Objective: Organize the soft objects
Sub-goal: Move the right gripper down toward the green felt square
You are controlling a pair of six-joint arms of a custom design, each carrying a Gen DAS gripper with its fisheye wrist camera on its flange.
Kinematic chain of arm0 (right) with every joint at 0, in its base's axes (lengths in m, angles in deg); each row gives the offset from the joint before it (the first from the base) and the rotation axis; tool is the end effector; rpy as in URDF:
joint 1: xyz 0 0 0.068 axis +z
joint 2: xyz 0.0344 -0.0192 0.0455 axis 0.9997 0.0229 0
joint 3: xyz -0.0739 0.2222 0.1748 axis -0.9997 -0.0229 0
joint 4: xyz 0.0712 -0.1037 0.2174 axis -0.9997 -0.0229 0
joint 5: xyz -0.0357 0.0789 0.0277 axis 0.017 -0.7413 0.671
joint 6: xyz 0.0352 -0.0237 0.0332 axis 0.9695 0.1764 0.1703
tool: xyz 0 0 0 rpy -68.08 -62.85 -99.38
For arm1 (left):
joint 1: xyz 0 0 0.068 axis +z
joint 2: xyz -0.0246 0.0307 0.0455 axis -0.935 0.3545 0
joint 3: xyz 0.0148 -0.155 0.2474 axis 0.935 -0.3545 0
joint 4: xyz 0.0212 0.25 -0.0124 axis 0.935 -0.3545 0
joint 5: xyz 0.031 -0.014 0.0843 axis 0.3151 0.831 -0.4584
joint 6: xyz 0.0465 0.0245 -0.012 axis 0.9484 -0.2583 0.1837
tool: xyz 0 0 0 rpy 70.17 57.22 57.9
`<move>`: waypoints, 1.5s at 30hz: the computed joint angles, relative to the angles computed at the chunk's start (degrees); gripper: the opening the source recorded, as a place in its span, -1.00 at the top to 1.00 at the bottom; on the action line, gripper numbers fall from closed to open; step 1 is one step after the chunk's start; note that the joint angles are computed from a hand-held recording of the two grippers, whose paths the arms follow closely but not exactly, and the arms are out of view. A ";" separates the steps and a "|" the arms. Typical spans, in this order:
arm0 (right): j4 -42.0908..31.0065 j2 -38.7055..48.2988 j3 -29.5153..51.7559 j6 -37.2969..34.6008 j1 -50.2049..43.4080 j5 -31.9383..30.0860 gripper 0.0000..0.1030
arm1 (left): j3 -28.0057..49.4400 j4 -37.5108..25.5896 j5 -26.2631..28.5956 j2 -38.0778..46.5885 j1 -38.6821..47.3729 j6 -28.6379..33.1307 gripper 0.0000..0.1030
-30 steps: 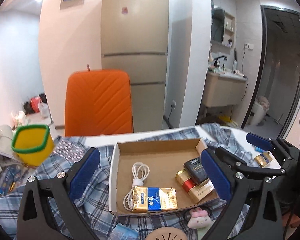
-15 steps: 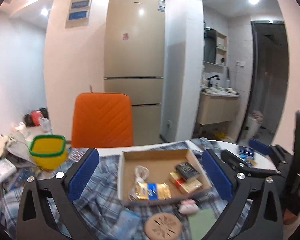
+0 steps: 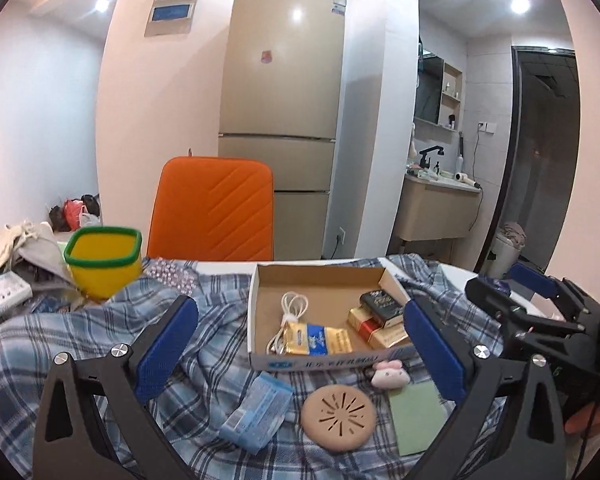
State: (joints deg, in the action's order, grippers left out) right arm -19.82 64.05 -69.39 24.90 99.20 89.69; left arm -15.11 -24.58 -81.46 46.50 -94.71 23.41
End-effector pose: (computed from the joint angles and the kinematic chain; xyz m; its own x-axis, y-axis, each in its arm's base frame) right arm 0.2631 0.0408 0.1262 -0.3520 -0.0089 -0.9359 0.0483 0.9984 -0.0277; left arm 0.2785 -0.1304 0.1234 -0.4067 0.0478 -0.9123 0.3296 0.9390 -0.0978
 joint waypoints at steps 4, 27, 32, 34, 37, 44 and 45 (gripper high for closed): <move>5.71 4.69 -1.13 1.35 -0.41 -1.78 -0.72 | -0.46 4.05 -0.45 4.44 0.16 0.19 -0.99; 1.11 13.13 3.97 4.42 -4.18 -4.59 -0.72 | 5.97 -1.37 1.40 14.29 -0.54 1.59 -0.99; -0.44 13.37 4.74 4.60 -4.39 -4.99 -0.72 | 7.62 -4.60 1.91 14.67 0.09 0.94 -0.99; -2.16 13.49 5.58 4.48 -4.14 -4.83 -0.72 | 8.17 -5.74 2.59 14.78 0.74 0.20 -0.99; -11.35 13.15 9.44 4.70 -3.43 -3.09 -0.72 | 8.97 -7.45 3.50 14.92 1.62 -0.82 -0.99; -33.93 14.46 17.62 10.11 -4.35 -5.92 -0.72 | 10.09 -12.56 4.46 13.91 1.74 -1.20 -0.99; -35.46 14.95 18.15 10.56 -3.73 -4.89 -0.72 | 10.21 -12.98 4.67 13.84 1.75 -1.33 -0.99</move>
